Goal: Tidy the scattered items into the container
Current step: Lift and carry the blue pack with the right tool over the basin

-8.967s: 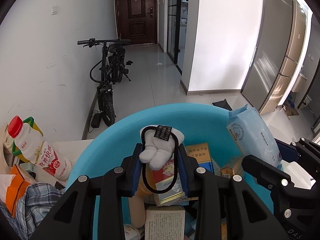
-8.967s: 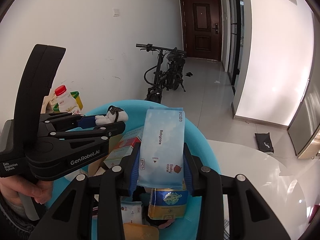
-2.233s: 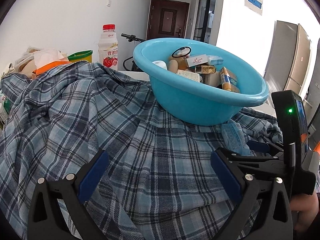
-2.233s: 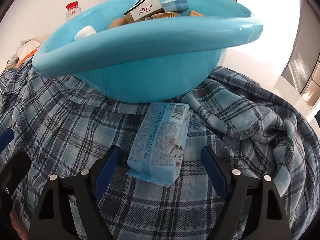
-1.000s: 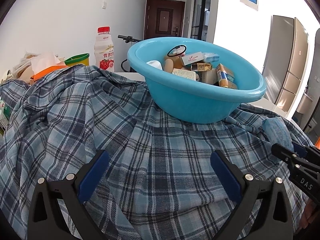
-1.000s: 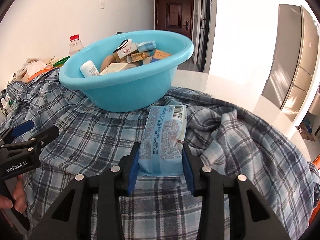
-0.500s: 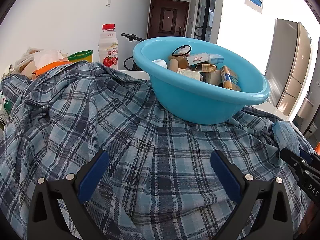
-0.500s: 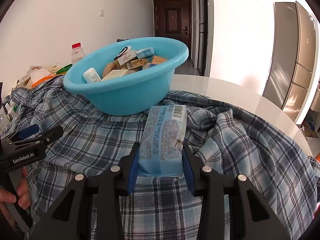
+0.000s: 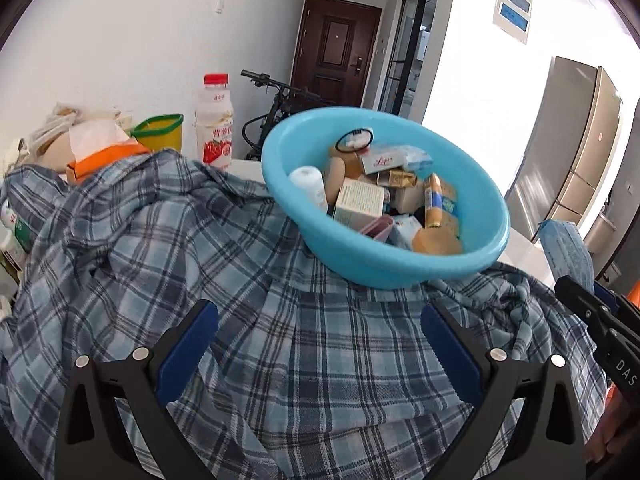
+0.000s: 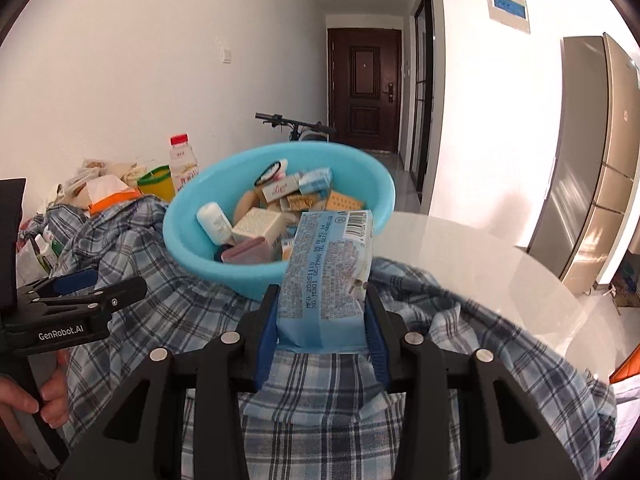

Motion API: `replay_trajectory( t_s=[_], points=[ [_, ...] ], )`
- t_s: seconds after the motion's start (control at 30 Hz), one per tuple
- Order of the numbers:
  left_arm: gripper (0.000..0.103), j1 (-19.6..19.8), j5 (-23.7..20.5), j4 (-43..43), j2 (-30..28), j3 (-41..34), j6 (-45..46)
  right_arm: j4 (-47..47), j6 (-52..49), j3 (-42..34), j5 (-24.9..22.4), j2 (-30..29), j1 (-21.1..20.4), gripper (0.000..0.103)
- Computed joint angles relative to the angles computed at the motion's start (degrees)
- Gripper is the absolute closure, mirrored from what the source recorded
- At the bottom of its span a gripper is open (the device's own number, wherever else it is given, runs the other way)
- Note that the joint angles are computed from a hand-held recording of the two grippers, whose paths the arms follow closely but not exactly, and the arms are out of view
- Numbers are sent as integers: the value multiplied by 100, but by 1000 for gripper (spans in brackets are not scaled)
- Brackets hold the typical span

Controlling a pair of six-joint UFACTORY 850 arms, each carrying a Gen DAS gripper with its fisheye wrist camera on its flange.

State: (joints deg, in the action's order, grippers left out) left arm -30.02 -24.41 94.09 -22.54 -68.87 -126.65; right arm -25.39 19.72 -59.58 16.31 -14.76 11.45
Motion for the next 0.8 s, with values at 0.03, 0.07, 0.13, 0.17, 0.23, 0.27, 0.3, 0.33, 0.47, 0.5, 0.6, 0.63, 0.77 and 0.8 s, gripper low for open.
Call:
replay_trajectory(
  t_s=[0.03, 0.07, 0.13, 0.17, 0.23, 0.27, 0.3, 0.33, 0.47, 0.5, 0.6, 0.63, 0.77, 0.8],
  points=[
    [0, -22, -119, -44, 71, -24, 129, 44, -81, -14, 39, 77, 5, 65],
    [0, -53, -273, -63, 138, -46, 227, -3, -53, -25, 91, 160, 3, 65],
    [0, -132, -610, 3, 273, -87, 351, -361, 276, -62, 173, 311, -21, 65],
    [0, -167, -729, 102, 343, -93, 350, -576, 498, -83, 218, 379, -38, 64],
    [0, -223, -899, 356, 475, -103, 286, -1073, 1009, -133, 288, 478, -74, 64],
    [0, -236, -942, 537, 557, -75, 176, -1306, 1248, -159, 322, 512, -91, 64],
    [0, -263, -1036, 782, 617, -38, -13, -1444, 1402, -176, 353, 537, -102, 64],
    [0, -292, -1165, 906, 650, -24, -97, -1520, 1492, -184, 374, 555, -105, 64],
    [0, -390, -1413, 798, 621, -138, 233, -1662, 1606, -138, 372, 601, -79, 64],
    [0, -393, -1382, 772, 602, -168, 301, -1716, 1645, -126, 368, 597, -72, 64],
    [0, -395, -1243, 661, 537, -227, 501, -1913, 1823, -97, 371, 578, -79, 64],
    [0, -399, -1225, 593, 508, -252, 591, -1961, 1871, -98, 367, 567, -82, 64],
    [0, -416, -1195, 413, 404, -339, 857, -2141, 2050, -168, 331, 490, -95, 64],
    [0, -407, -1175, 406, 376, -359, 878, -2299, 2196, -219, 322, 453, -111, 64]
  ],
)
